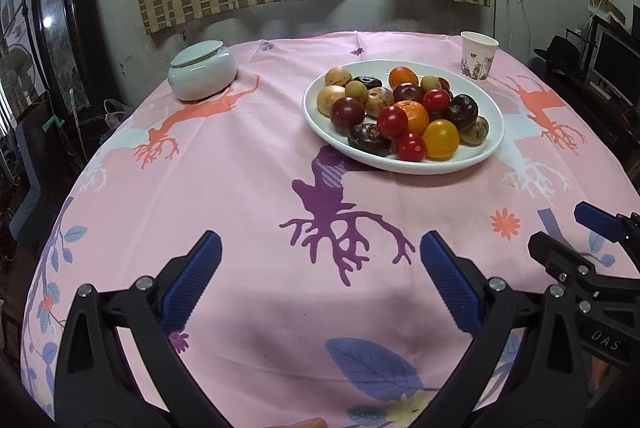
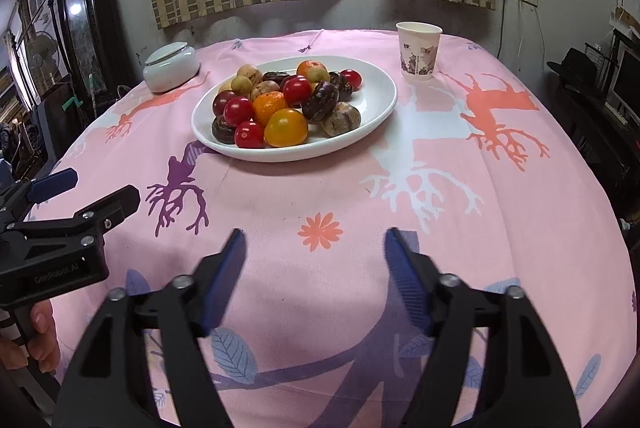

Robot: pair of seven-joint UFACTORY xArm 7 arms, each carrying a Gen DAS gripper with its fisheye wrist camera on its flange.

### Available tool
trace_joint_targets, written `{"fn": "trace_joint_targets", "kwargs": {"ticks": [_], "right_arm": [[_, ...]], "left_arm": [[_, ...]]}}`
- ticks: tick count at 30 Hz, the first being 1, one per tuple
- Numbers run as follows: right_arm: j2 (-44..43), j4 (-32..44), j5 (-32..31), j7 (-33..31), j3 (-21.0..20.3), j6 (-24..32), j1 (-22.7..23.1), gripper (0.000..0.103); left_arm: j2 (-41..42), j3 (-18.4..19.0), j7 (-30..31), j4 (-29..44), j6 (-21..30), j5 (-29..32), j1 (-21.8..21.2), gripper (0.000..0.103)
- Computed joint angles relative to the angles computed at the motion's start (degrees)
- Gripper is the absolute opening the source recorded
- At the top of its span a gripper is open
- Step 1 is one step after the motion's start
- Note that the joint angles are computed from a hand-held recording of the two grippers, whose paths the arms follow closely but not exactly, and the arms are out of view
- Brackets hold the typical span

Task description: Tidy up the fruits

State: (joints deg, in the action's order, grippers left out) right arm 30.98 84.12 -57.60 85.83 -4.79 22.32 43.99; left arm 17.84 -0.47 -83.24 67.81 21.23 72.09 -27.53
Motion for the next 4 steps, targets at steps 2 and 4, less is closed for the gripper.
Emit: {"fn": "trace_joint_targets", "kwargs": {"ticks": [2,4], "right_arm": [[0.0,0.2,-0.8,-0.1,-0.2,0.7,0.5,0.078],[0.2,0.6,-0.8,-1.2,0.2,1.2,0.5,0.078]], "left_arm": [[0.1,0.0,0.1,0.0,0.2,-0.2,0.0,0.101],[0.2,0.0,0.2,-0.1,-0.3,-0.5,0.2,0.101]]}}
